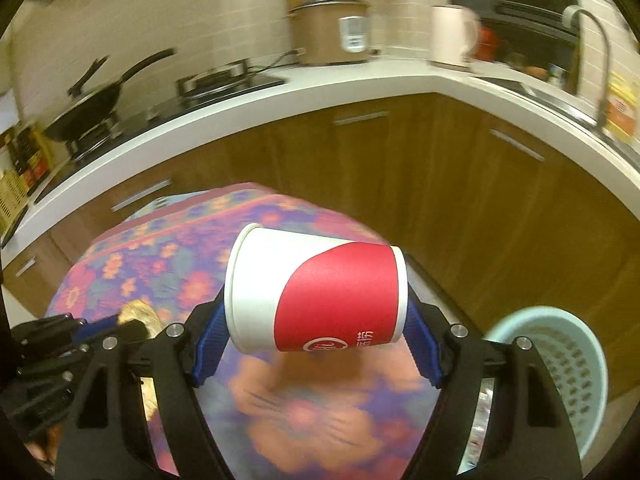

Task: Collect trash
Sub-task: 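Carry the peel and cup over the blue basket and open both grippers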

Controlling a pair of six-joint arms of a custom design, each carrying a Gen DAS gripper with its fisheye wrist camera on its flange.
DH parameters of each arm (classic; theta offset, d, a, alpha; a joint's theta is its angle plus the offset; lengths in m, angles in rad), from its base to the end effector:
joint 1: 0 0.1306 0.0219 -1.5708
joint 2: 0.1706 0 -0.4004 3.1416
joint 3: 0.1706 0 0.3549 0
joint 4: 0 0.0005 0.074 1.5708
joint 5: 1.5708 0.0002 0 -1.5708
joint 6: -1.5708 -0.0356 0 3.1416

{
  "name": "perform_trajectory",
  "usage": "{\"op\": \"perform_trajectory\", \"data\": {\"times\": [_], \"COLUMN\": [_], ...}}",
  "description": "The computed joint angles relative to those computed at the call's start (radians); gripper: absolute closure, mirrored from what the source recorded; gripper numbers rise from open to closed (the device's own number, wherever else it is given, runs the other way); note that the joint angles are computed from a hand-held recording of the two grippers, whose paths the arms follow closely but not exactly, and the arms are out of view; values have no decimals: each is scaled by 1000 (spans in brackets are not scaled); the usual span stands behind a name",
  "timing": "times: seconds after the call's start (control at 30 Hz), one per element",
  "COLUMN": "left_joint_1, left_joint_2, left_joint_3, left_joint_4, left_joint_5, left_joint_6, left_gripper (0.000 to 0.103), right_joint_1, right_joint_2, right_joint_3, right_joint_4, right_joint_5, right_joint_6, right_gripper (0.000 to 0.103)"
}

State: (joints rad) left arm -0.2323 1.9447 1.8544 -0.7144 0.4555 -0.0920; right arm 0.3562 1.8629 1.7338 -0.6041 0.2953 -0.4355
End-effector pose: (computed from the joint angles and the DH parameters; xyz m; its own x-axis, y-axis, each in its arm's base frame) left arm 0.6347 -0.1668 0.3646 -0.6520 0.2390 -0.7195 0.5659 0.7850 -0.2520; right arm 0.5968 0.2105 0.3707 -0.6239 0.1985 -0.7558 0.1459 0.9798 0.1369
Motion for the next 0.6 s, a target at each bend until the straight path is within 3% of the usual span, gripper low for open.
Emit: {"op": "perform_trajectory", "data": {"times": [0.2,0.6], "left_joint_1": [-119,-311], "left_joint_2": [7,106], "left_joint_3": [23,143], "left_joint_4": [6,-53], "left_joint_5": [-21,-90], "left_joint_6": [-10,-57], "left_gripper": [91,91], "right_joint_1": [-95,-263], "right_joint_2": [-174,-329], "right_joint_3": [-279,-582], "right_joint_4": [107,188], "right_joint_5": [-3,-55], "right_joint_6": [-54,-131], "right_gripper": [31,31]}}
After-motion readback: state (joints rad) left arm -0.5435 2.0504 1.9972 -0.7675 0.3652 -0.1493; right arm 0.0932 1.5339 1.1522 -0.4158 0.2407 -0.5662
